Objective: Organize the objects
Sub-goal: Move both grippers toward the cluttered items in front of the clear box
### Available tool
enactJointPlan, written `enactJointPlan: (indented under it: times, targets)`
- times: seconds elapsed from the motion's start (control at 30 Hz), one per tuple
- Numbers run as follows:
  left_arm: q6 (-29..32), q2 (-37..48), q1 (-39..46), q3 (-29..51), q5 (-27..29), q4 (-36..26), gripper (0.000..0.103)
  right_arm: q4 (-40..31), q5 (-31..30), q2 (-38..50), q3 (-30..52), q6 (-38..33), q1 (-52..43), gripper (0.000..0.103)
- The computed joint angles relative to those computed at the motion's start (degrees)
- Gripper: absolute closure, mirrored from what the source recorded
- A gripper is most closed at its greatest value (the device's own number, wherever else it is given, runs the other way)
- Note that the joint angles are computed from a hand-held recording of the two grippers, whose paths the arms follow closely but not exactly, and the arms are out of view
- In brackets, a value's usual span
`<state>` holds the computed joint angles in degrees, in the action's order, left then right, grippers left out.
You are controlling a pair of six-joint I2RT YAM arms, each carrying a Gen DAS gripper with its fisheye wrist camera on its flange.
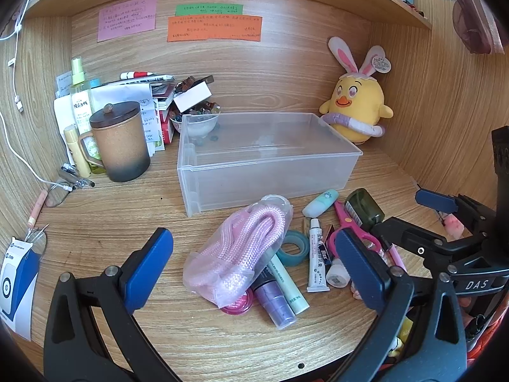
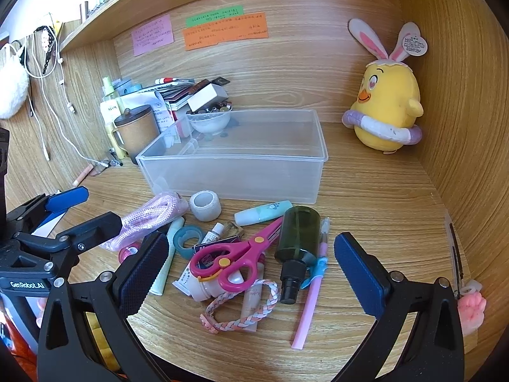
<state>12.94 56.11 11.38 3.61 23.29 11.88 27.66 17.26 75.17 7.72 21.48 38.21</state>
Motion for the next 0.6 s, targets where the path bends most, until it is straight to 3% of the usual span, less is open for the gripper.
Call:
enactJointPlan:
  times: [0.6]
  targets:
    - [-0.4, 0.0, -0.6, -0.3, -0.5, 0.4, 0.0, -0.2, -1.2, -0.7, -0.3, 0.3, -0.2, 0.0]
